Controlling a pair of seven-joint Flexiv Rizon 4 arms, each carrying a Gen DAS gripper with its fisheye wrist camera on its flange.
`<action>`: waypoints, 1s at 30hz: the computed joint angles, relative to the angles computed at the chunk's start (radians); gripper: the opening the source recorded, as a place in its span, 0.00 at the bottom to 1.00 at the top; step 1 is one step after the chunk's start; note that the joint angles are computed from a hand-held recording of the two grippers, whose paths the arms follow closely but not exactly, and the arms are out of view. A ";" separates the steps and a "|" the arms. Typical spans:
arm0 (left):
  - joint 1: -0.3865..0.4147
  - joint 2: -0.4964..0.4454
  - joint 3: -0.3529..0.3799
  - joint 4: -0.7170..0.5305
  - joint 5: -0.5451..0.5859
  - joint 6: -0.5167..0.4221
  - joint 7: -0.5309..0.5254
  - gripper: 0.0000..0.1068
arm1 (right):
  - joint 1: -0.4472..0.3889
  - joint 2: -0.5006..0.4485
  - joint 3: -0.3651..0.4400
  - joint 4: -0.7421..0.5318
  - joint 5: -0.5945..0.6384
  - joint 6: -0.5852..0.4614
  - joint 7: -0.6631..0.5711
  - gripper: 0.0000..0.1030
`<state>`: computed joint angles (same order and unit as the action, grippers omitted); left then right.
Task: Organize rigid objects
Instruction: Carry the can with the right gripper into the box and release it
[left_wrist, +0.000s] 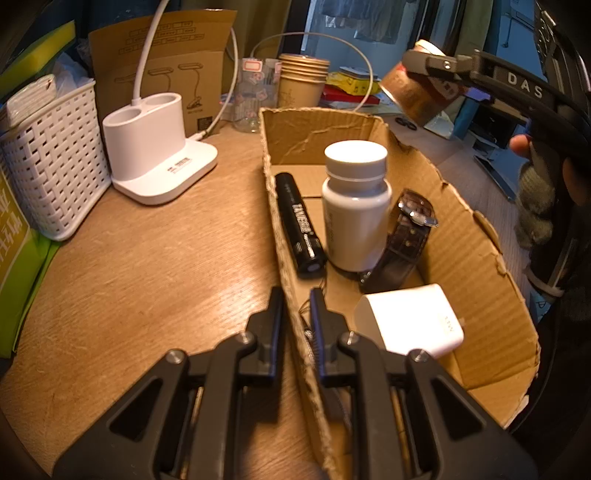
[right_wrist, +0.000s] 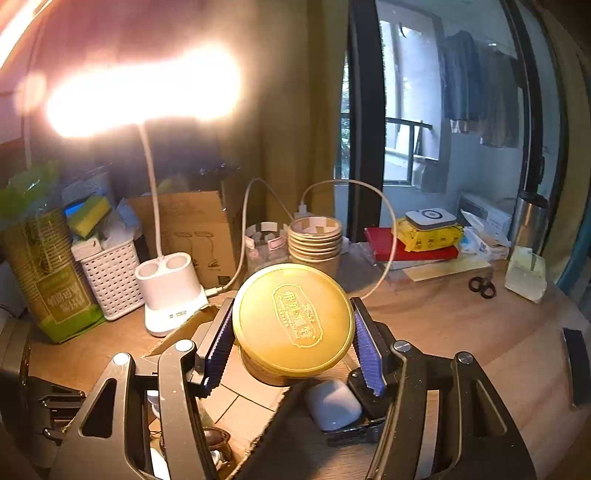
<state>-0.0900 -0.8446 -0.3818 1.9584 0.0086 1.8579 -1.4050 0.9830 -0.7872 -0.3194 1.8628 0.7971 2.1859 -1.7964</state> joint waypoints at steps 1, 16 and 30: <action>0.000 0.000 0.000 0.000 0.000 0.000 0.000 0.14 | -0.002 -0.002 0.002 -0.003 -0.004 -0.003 0.000 0.61; -0.002 0.000 0.003 0.000 0.002 0.002 -0.002 0.14 | 0.086 -0.091 -0.123 -0.030 -0.062 -0.107 0.083 0.61; -0.003 0.000 0.004 -0.001 0.002 0.002 -0.002 0.14 | 0.177 -0.181 -0.279 -0.011 -0.154 -0.205 0.260 0.61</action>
